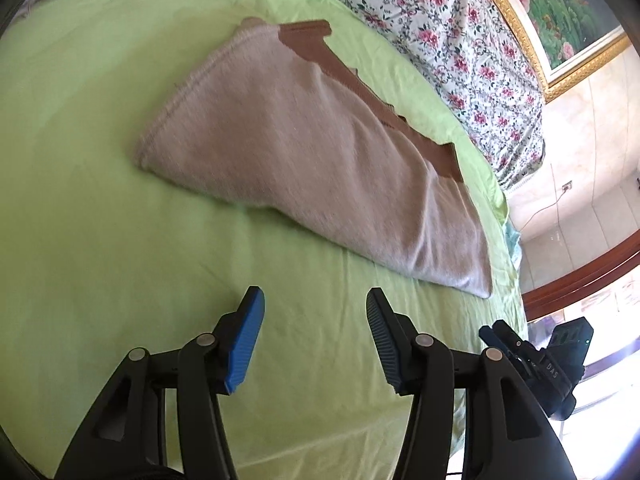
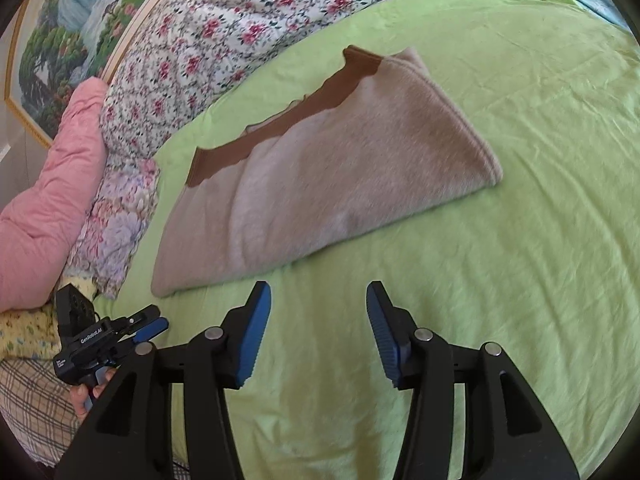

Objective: Fold small clothes
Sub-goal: 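Grasp one side edge of the folded sweater with the left gripper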

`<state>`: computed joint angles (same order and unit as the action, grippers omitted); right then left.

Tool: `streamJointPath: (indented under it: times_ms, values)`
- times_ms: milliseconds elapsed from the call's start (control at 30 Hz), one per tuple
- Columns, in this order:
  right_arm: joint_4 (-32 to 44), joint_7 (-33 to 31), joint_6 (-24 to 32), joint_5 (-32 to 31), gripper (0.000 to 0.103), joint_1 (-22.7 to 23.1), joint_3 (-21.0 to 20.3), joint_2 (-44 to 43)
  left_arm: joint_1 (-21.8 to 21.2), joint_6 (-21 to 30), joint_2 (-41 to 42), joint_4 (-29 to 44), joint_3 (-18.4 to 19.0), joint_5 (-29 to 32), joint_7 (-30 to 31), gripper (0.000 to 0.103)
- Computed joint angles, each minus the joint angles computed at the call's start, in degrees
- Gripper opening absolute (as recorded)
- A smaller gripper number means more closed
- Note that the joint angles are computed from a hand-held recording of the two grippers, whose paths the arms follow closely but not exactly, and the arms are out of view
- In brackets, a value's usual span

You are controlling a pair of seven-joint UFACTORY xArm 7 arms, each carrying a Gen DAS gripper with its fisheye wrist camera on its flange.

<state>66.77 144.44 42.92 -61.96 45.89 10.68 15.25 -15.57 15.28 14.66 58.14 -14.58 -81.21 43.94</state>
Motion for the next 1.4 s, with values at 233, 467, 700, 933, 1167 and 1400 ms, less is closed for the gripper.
streamJointPath:
  times_ms: [233,467,700,933,1167,1400]
  values:
    - [1.1,-0.4,-1.0,-0.6,0.052,0.6,-0.4,1.0,0.5,-0.5,3.9,4.1,0.0,-4.6,-0.8,0.057]
    - [1.3,-1.7,-1.1,-0.6,0.053,0.2,-0.8,1.0,1.6,-4.3,10.8,12.3,-0.1,-4.2,-4.3,0.058]
    - [-0.4,-0.8,-2.5,-1.0,0.053,-0.9,-1.1,0.2,4.0,-9.9,17.5,20.7,-2.2,-0.4,-8.7,0.058]
    - [-2.7,0.1,-4.3,-2.5,0.054,-2.7,-1.3,-1.0,0.1,-14.5,19.9,23.6,1.3,15.2,-21.1,0.015]
    - [-6.0,0.6,-6.1,-6.7,0.054,-6.3,-1.8,-4.8,-9.7,-19.9,16.6,23.7,6.6,30.9,-25.2,0.009]
    - [-10.5,3.5,-12.8,-13.4,0.054,-13.3,-2.0,-9.0,-20.2,-15.6,20.3,30.6,12.5,44.5,-29.0,0.009]
